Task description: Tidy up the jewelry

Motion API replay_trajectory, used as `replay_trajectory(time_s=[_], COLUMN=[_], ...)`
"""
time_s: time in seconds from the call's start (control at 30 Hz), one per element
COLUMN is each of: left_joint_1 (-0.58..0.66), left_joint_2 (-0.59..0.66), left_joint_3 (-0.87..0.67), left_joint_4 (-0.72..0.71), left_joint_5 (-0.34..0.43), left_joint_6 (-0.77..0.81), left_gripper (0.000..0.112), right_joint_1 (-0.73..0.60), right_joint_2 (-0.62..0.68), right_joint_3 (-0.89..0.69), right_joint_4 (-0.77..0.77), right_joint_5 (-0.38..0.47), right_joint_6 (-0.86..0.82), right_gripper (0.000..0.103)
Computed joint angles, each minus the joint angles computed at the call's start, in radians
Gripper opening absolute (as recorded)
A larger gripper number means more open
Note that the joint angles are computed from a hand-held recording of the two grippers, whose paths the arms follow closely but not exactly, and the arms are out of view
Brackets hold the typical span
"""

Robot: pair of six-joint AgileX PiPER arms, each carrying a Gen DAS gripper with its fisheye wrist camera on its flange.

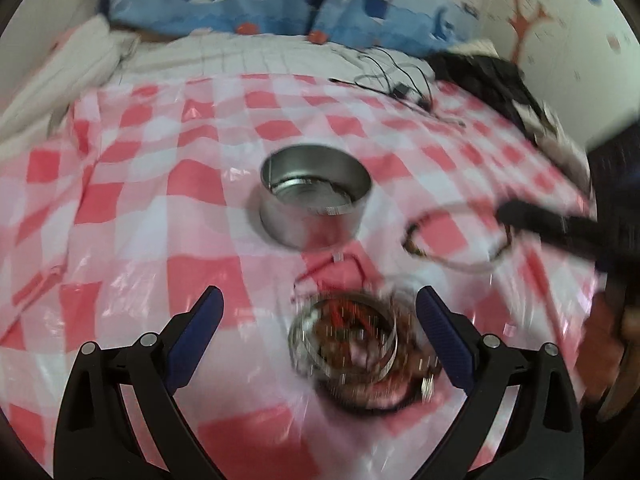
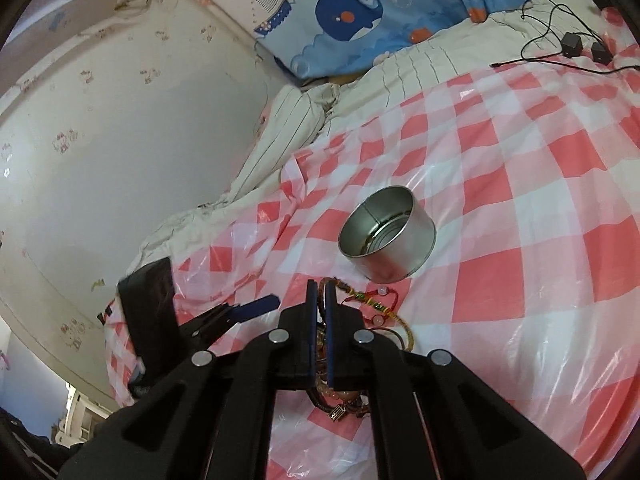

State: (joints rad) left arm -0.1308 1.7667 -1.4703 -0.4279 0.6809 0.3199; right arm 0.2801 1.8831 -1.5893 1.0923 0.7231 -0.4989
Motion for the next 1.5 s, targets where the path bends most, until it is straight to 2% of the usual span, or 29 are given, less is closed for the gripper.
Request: replay_trajectory(time_s=[0.1,0.13,0.2,0.3,0.37,0.4,0.43,0.47,0.73,0.97,1.13,1.27,1.5], left_joint_1=[-0.029,-0.04,-0.064,-0.089,-0.099,-0.093,-0.089,-0.088,0.011,0.04,0.036,0.028,0.011], left_joint_2=[0.097,0.126,0.202,0.27,0.294,0.289,0.293,0.291,0.2,0.168,0.236,0.351,0.508], left_joint_3=[-0.144,-0.187,-0.291,-0.359,-0.365,-0.343,-0.35,-0.348,-0.286,-0.359,-0.509,-0.7,-0.928], left_joint_4=[0.098,0.127,0.168,0.181,0.186,0.149,0.142,0.147,-0.032,-0.09,-0.061,-0.039,-0.014], left_joint_5=[0.058,0.08,0.149,0.21,0.23,0.219,0.233,0.236,0.239,0.271,0.32,0.388,0.456], left_joint_6=[-0.068,-0.079,-0.079,-0.032,-0.02,0.01,0.011,0.01,0.088,0.095,0.04,-0.01,-0.087], left_gripper=[0.087,0.077,0.067,0.049,0.029,0.024,0.008,0.002,0.001,0.001,0.002,0.001,0.002], right_joint_1=[-0.01,-0.014,-0.017,-0.014,-0.01,-0.009,-0.009,-0.01,-0.019,-0.036,-0.044,-0.041,-0.033], right_joint_2=[0.0,-0.004,-0.006,-0.001,0.008,0.01,0.014,0.015,0.016,-0.003,-0.003,0.0,0.079], right_joint_3=[0.011,0.017,0.024,0.017,0.004,0.001,0.0,0.0,0.018,0.048,0.045,0.037,-0.133], right_joint_4=[0.023,0.029,0.029,-0.02,-0.061,-0.07,-0.069,-0.066,-0.013,0.116,0.176,0.187,0.065], right_joint_5=[0.004,0.003,-0.002,-0.016,-0.021,-0.021,-0.019,-0.017,-0.026,-0.041,-0.045,-0.053,-0.034], right_joint_6=[-0.011,-0.013,-0.009,0.032,0.067,0.074,0.075,0.074,0.043,-0.058,-0.093,-0.101,0.016], right_gripper=[0.004,0.004,0.004,0.004,0.004,0.004,0.004,0.004,0.004,0.004,0.004,0.004,0.004])
